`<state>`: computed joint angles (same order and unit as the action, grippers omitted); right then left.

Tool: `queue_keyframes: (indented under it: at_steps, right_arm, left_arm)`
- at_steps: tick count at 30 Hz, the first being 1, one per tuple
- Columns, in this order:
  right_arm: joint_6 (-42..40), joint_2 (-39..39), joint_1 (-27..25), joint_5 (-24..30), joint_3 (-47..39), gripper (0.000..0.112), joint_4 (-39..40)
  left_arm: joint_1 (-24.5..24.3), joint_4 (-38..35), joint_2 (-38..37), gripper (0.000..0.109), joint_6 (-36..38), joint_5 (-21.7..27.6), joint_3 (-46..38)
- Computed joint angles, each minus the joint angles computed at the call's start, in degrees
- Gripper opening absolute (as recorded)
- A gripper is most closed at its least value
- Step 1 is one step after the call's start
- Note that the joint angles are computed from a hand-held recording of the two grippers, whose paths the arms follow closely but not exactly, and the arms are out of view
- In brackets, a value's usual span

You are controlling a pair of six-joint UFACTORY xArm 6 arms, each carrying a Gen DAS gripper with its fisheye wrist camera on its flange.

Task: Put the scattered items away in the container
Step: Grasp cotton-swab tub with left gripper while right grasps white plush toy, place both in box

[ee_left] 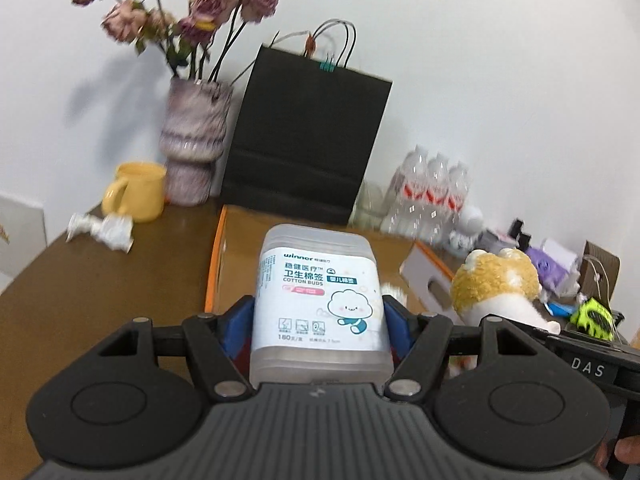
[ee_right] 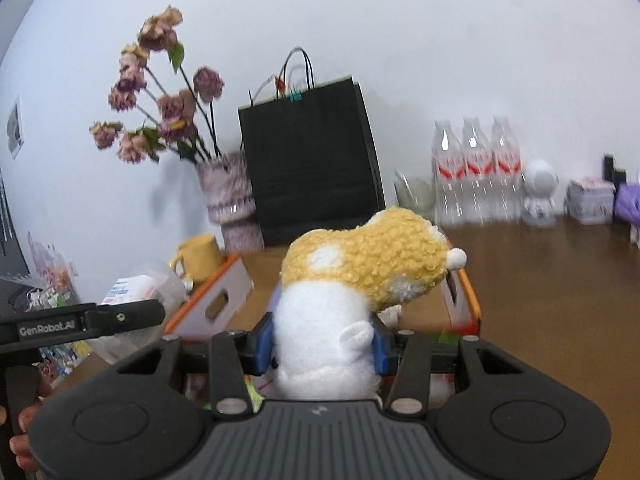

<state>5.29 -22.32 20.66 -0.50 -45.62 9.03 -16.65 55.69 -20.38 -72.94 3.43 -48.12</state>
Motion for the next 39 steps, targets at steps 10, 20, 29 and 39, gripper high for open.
queue_keyframes:
  at_steps: [10, 20, 29, 39]
  right_arm:
    - [-14.2, 21.6, -2.0, 5.6, -22.8, 0.045, 13.9]
    - [-11.7, 36.3, -4.0, 16.0, -37.5, 0.045, 12.3]
    - [-11.6, 36.1, -4.3, 18.9, -38.0, 0.06, 11.9]
    - [-2.6, 33.0, -5.4, 19.5, -36.3, 0.101, -3.9]
  left_arm:
    - [1.6, -9.9, 18.4, 0.069, 5.8, 1.2, -16.5]
    - [0.6, -23.3, 29.6, 0.069, 20.4, 7.5, -25.0]
    - [-0.2, -18.4, 29.6, 0.092, 18.7, 8.6, -25.1]
    - [-0.9, -4.7, 27.2, 0.103, 9.3, 8.8, -24.6]
